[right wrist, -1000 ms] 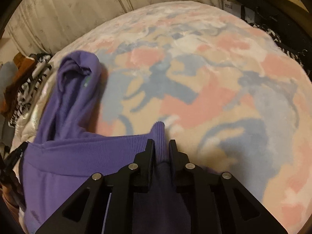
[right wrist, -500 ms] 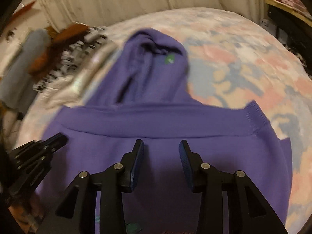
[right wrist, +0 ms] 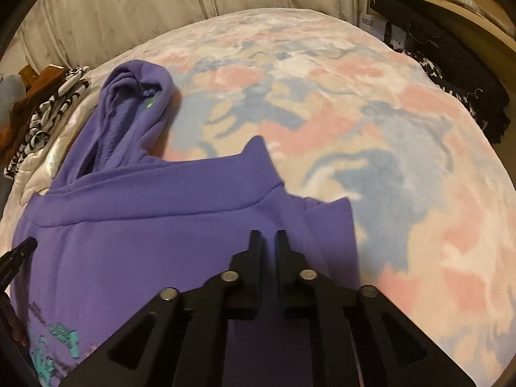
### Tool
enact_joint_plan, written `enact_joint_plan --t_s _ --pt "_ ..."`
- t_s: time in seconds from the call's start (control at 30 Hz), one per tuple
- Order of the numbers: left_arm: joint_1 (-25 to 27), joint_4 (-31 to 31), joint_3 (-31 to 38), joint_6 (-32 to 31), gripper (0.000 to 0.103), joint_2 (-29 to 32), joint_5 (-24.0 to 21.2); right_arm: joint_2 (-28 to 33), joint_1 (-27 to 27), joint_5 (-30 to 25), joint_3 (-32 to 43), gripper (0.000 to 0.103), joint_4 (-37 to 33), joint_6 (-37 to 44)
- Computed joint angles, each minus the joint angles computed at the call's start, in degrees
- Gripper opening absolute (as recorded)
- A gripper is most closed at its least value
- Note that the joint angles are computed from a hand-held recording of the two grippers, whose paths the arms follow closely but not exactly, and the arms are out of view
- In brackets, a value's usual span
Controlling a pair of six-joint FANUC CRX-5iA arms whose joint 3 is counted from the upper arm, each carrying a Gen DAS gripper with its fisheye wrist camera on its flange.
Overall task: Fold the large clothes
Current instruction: 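Press along the folded edge with both open tools to flatten it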
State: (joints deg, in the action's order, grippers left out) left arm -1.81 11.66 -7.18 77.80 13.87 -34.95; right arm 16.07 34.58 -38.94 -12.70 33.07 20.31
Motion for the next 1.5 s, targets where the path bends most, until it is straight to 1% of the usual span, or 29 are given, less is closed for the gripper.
enact_joint_plan --t_s 0.03,0.1,0.13,0.23,0.33,0.4,0.5,0.53,0.57,0.6,0.63,0.67,0.7,0.73,0.77,0.8,0.83,0.87,0.93,0.97,1.0,1.07,1.1,1.17,1.23,1.27,1.37,1.4,1.5 --pt "0.0 -0.4 -0.1 0.4 0.003 -0.7 -0.7 -0.8 0.5 0.0 -0.2 0.02 -0.9 0.2" --pt "0.3 1.2 -2.0 -0.6 0.005 -3.0 -1.0 -2.7 1.9 1.2 -1.3 0.02 -2.0 -0.5" --pt "0.5 1.9 -3.1 -1.0 0.009 -4.3 -0.9 -3.3 2.8 1.8 -1.4 0.02 -2.7 -0.6" --pt "0.6 5.1 -7.4 -2.1 0.017 -8.7 -0.6 -5.7 6.0 4.8 -2.8 0.022 -4.7 -0.5" --pt "0.1 7.7 -11.6 -2.1 0.017 -12.5 -1.3 -6.7 9.7 6.4 -3.3 0.023 -6.6 -0.4" --pt "-0.7 7.4 -14.2 -0.8 0.017 -14.7 -1.2 -7.0 12.6 7.7 -3.8 0.023 -7.2 -0.6" --pt "-2.2 1.5 -16.0 4.5 0.017 -16.9 -0.8 -6.7 16.5 7.4 -5.0 0.025 -3.5 -3.6" --pt "-2.7 -1.7 -16.1 7.1 0.017 -17.3 -0.9 -6.6 17.6 6.6 -5.9 0.025 -1.0 -5.6" --pt "-3.0 -5.4 -16.5 10.0 0.02 -17.9 -0.7 -6.6 18.6 5.9 -6.9 0.025 1.7 -7.9" --pt "-3.0 -7.6 -17.0 11.6 0.022 -18.5 -0.3 -7.0 19.2 5.7 -8.1 0.025 3.3 -9.1" --pt "-3.1 -11.1 -17.6 13.8 0.029 -19.7 0.2 -7.7 19.8 5.2 -9.2 0.025 3.9 -10.1" --pt "-3.4 -14.9 -17.4 16.5 0.033 -20.3 -0.1 -8.4 20.0 5.1 -10.4 0.025 4.4 -11.0" --pt "-3.9 -19.4 -16.7 19.8 0.034 -20.7 -1.4 -10.0 19.9 6.2 -12.5 0.025 4.7 -12.1" --pt "-3.3 -20.9 -17.5 20.1 0.035 -21.9 -1.8 -11.5 19.9 6.9 -14.3 0.025 4.8 -13.0" --pt "-1.9 -19.5 -19.2 18.4 0.035 -23.1 -0.8 -13.0 20.4 5.1 -15.9 0.025 5.4 -14.7" --pt "-0.3 -16.6 -21.0 15.3 0.035 -24.3 0.4 -13.5 21.2 0.3 -16.4 0.025 6.5 -16.5" --pt "1.0 -14.9 -22.4 13.4 0.035 -25.4 1.0 -14.2 20.9 -1.5 -17.8 0.025 7.5 -17.5" --pt "1.6 -15.1 -23.3 13.3 0.035 -26.4 1.2 -15.3 21.5 -4.1 -19.5 0.025 9.0 -20.0" --pt "1.6 -17.6 -23.8 15.2 0.035 -27.5 0.8 -18.0 21.8 -7.6 -23.4 0.025 11.6 -25.7" --pt "1.5 -18.1 -24.2 15.9 0.035 -28.0 0.8 -19.0 22.0 -8.1 -24.5 0.025 12.0 -27.3" --pt "1.7 -18.1 -23.9 16.0 0.035 -27.7 0.8 -20.5 21.7 -7.4 -25.8 0.025 11.9 -28.5" --pt "2.1 -17.4 -24.2 16.5 0.035 -27.9 0.5 -21.7 21.1 -6.8 -26.1 0.025 10.5 -27.9" --pt "2.5 -16.5 -24.0 16.4 0.035 -27.6 0.3 -21.3 21.6 -8.2 -25.2 0.025 9.4 -27.2" --pt "3.9 -12.7 -24.8 14.4 0.037 -27.5 0.3 -19.9 22.4 -10.6 -23.6 0.025 8.4 -26.5" --pt "4.6 -10.6 -25.1 12.7 0.039 -27.1 0.3 -18.9 22.8 -12.1 -22.8 0.029 8.0 -26.1" --pt "4.7 -10.2 -25.2 12.3 0.04 -27.1 0.3 -18.2 22.3 -12.1 -22.3 0.029 8.0 -25.5" --pt "4.6 -10.4 -25.2 12.6 0.04 -27.1 0.3 -17.5 23.4 -13.4 -21.8 0.032 8.0 -26.7" --pt "4.6 -10.4 -25.3 12.5 0.041 -27.1 0.5 -16.4 22.8 -12.9 -20.8 0.033 8.0 -26.5" --pt "4.7 -9.9 -25.5 12.0 0.043 -27.1 0.8 -16.3 22.2 -11.9 -20.9 0.036 7.8 -26.5"
